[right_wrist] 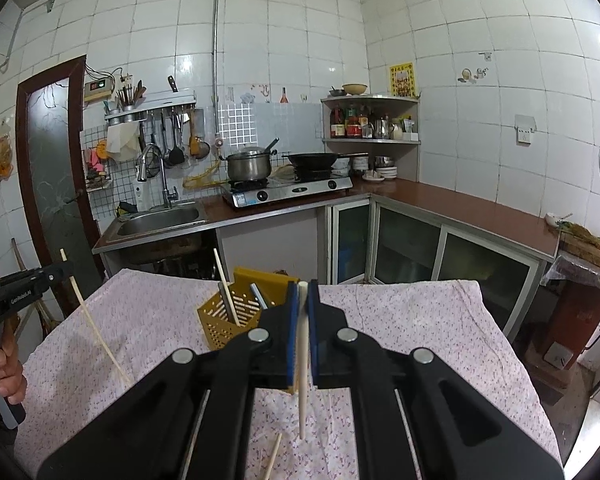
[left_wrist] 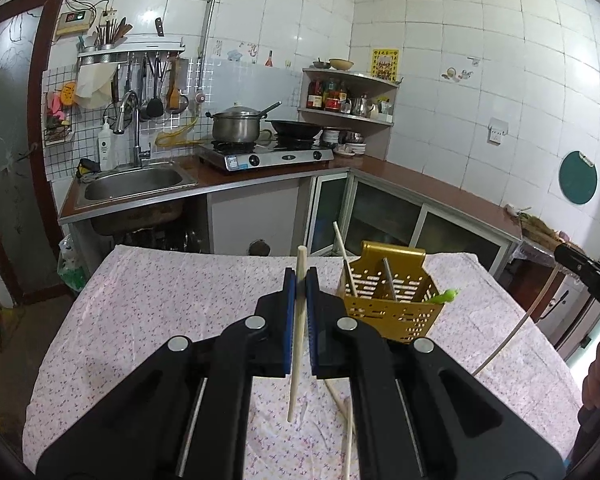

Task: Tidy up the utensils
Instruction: 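Lift and carry the chopstick with the left tool while the right tool carries its chopstick to the caddy, then lower both chopsticks into the yellow caddy and open both tools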

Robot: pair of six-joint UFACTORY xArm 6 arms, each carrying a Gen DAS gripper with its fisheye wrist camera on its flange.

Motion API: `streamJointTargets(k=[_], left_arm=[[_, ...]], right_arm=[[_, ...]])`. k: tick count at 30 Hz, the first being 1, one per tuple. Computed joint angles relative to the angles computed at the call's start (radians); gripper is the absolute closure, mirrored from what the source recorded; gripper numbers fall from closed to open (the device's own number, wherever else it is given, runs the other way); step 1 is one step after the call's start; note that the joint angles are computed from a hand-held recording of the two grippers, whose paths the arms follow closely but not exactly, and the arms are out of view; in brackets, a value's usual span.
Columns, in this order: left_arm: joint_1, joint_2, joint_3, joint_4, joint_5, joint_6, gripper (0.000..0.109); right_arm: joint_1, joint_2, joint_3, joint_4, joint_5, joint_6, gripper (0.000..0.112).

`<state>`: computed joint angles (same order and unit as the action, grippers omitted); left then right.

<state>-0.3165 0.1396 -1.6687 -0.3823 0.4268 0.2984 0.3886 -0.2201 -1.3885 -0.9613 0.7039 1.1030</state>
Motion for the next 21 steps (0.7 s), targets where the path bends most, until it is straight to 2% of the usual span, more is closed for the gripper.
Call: streamJointTargets(k=[21], left_arm=[[-0.047, 0.213, -0.418, 0.016, 0.136, -0.008, 0.105]], right_arm=[[-0.033, 0.103, -0.195, 0.022, -0.033, -0.122, 0.107]])
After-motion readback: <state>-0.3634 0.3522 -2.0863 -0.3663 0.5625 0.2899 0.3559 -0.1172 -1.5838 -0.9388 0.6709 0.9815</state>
